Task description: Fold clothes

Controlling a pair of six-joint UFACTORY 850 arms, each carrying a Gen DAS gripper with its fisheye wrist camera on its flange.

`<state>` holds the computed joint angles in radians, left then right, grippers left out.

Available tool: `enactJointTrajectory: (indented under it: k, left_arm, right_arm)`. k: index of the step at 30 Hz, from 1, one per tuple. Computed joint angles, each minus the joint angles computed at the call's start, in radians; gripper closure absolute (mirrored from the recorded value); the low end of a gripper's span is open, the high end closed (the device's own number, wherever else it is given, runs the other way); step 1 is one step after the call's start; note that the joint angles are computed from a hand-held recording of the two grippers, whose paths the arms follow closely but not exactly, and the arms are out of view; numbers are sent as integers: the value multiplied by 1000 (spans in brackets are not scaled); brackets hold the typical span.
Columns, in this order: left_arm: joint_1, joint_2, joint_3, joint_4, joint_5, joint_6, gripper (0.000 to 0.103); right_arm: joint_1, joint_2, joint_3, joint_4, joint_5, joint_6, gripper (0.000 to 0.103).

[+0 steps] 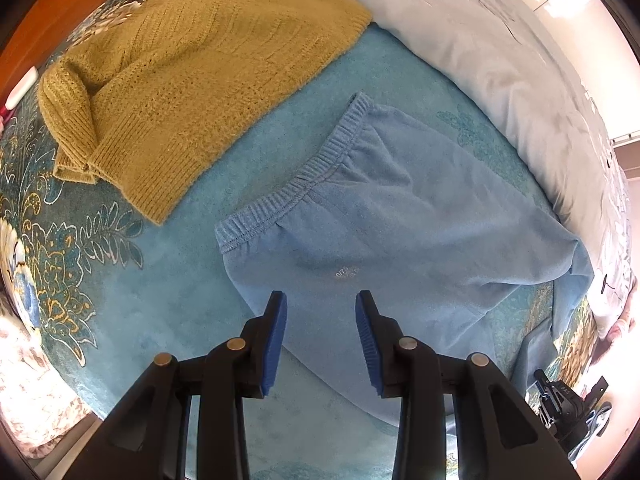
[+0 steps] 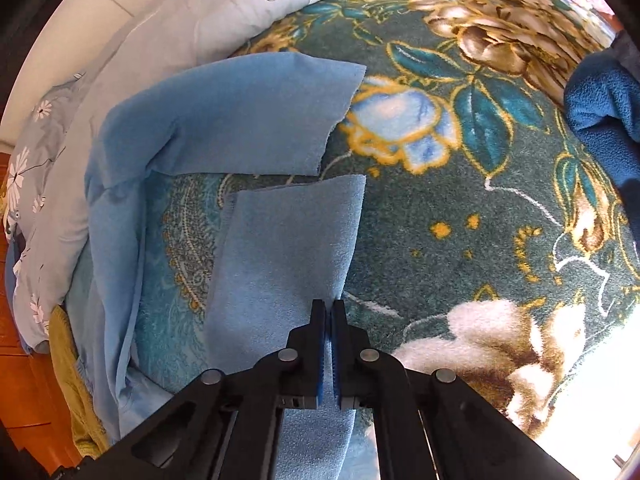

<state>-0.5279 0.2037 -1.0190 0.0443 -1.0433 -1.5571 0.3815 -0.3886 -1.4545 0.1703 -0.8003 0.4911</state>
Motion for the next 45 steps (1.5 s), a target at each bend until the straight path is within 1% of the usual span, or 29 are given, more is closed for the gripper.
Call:
enactJointTrajectory:
  k: [4, 6, 8, 11, 14, 17, 20, 21, 24, 26, 27, 28, 29, 30, 32, 36, 37, 38, 42, 45]
  left_arm:
    - [-1, 7, 7, 2, 5, -6, 66]
    - [1, 15, 15, 0, 7, -11, 66]
    - [0, 22, 23, 3, 7, -19, 66]
    - [2, 30, 35, -1, 5, -17, 66]
    - [5, 34, 49, -11, -1, -10, 66]
    - [10, 36, 57, -19, -6, -4, 66]
    - [16, 32, 55, -16, -4, 5, 66]
    - [20, 29, 54, -16, -1, 11, 66]
    - [38, 16, 45, -11, 13, 34, 66]
    - [55, 5, 38, -7, 25, 55, 66]
    - [65, -3, 33, -5, 29, 68, 66]
    - [75, -12, 28, -2, 33, 83, 65]
    - [88, -22, 24, -3, 41, 102, 64]
    - [103, -33, 21, -6, 52, 124, 62]
    - [130, -62, 11, -3, 66, 173, 59]
    - [181, -136, -23, 9, 86, 264, 59]
    - [192, -155, -35, 14, 89, 283, 59]
    - [203, -174, -48, 19, 92, 303, 59]
    - [237, -232, -85, 30, 101, 370, 59]
    - [251, -257, -101, 33, 108, 407, 59]
  right_arm:
    - [-23, 117, 75, -132, 28, 104, 100]
    - [-38, 180, 129, -228, 3, 178, 100]
    - [-55, 219, 170, -274, -41, 219, 101]
    - [-95, 281, 249, -288, -110, 193, 101]
    - [-112, 329, 339, -258, -121, 202, 101]
    - [-120, 353, 395, -230, -118, 238, 101]
    - [-127, 362, 412, -209, -110, 246, 99]
    - [-127, 360, 406, -212, -113, 245, 97]
    - [-126, 358, 375, -219, -125, 224, 96]
    - [-111, 358, 339, -270, -154, 239, 90]
    - [-100, 360, 319, -303, -167, 251, 82]
    - [-87, 358, 296, -344, -180, 267, 68]
    - [-77, 354, 275, -372, -176, 273, 62]
    - [-75, 343, 252, -372, -157, 255, 60]
    - [-77, 294, 196, -307, -101, 173, 60]
    - [-70, 92, 38, -53, 29, 25, 60]
    - [-62, 45, -1, -25, 42, 17, 60]
    - [-55, -2, -44, -1, 52, 11, 60]
    - [-45, -159, -190, 33, 38, 25, 60]
    - [-29, -205, -236, 23, 34, 63, 60]
